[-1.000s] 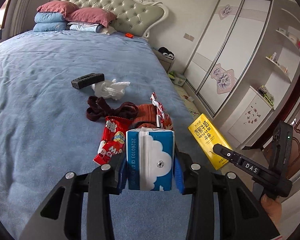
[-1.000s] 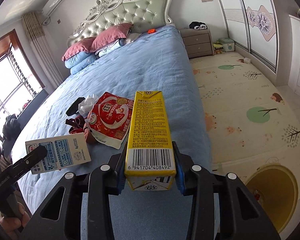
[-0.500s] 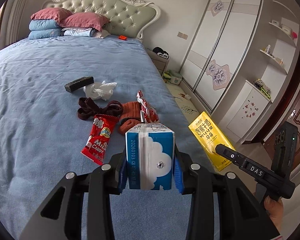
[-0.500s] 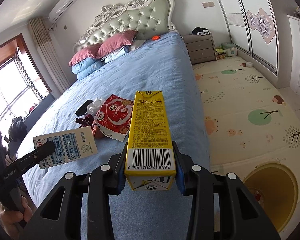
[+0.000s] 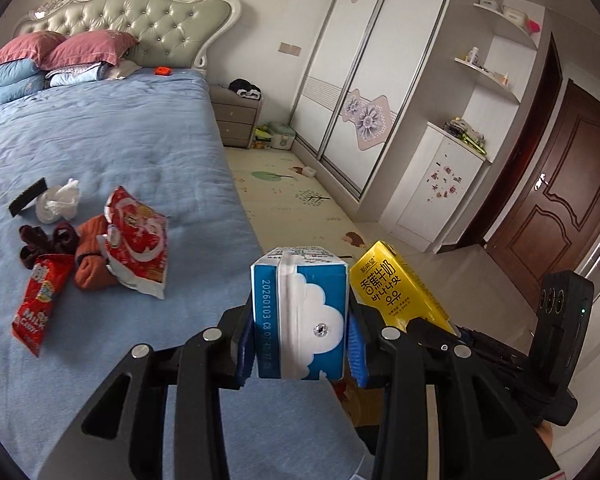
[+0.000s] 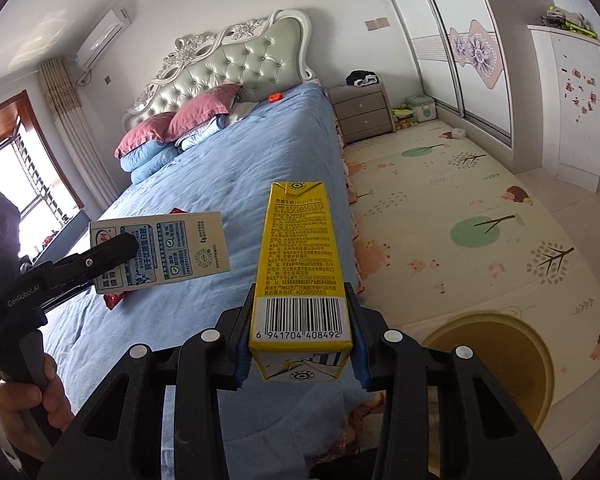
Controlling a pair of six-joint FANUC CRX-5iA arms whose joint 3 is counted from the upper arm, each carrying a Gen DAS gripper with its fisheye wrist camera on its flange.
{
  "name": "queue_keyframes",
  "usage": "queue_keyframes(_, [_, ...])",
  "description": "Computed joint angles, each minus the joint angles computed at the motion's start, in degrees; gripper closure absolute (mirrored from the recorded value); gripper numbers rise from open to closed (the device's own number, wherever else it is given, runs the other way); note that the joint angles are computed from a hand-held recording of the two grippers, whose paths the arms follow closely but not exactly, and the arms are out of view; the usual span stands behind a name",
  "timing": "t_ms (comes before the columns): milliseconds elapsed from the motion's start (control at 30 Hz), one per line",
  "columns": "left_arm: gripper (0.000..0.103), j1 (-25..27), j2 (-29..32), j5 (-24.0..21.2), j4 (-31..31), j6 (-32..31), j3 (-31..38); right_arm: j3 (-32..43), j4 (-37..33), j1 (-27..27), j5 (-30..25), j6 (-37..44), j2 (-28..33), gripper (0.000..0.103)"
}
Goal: Collect trash
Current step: 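Carry the milk carton and juice box in both tools over the bin, then open both tools to drop the carton and juice box into the bin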
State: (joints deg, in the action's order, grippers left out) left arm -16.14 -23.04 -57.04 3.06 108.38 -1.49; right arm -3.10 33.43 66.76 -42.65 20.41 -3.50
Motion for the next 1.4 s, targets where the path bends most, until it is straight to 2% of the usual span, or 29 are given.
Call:
queue_keyframes(267, [0.065, -7.4, 12.0, 0.9, 2.8, -2.3, 5.4, -11.3, 4.3, -2.6, -5.6, -8.4, -8.9, 0.064])
queue_keyframes(600, [0.065, -12.3, 25.6, -1.6, 5.7, -4.1, 12.2, -20.1, 0.8, -5.2, -8.0, -12.0, -15.4, 0.064])
queue_keyframes(933, [0.066, -13.3, 33.7, -5.3, 6.8, -4.5, 16.8, -22.3, -4.8, -8.1, -6.4, -9.9, -15.4, 0.064])
queue_keyframes(1133, [0.065, -13.6, 35.7, -6.3, 7.8, -5.8, 17.6, -22.0, -6.9, -8.7, -6.0, -7.9, -14.5, 0.064])
queue_keyframes(1167, [0.065, -13.8, 35.9, -6.5, 7.5, -5.9, 17.9, -22.1, -7.0, -8.9, -6.0, -7.7, -14.3, 0.061])
queue_keyframes(1200, [0.058, -13.8, 36.0, -6.5, 7.3, -6.0, 18.0, -21.8, -8.1, -9.3, -6.1, -6.6, -14.1, 0.039])
queue_keyframes(1233, [0.033, -14.1, 36.4, -7.1, 6.1, -5.2, 18.8, -21.5, -8.5, -9.4, -7.0, -6.8, -13.8, 0.026])
queue_keyframes(1267, [0.021, -14.7, 36.8, -8.1, 3.4, -3.4, 20.1, -22.2, -7.4, -9.4, -6.8, -8.4, -14.2, 0.019])
queue_keyframes(1300, [0.010, -15.2, 36.6, -8.5, 0.8, -1.7, 20.7, -23.0, -6.9, -9.4, -6.2, -9.2, -14.8, 0.020])
queue_keyframes(1400, [0.010, -15.1, 36.4, -9.2, 0.3, -1.0, 20.8, -23.5, -7.1, -9.4, -6.8, -9.5, -15.4, 0.022])
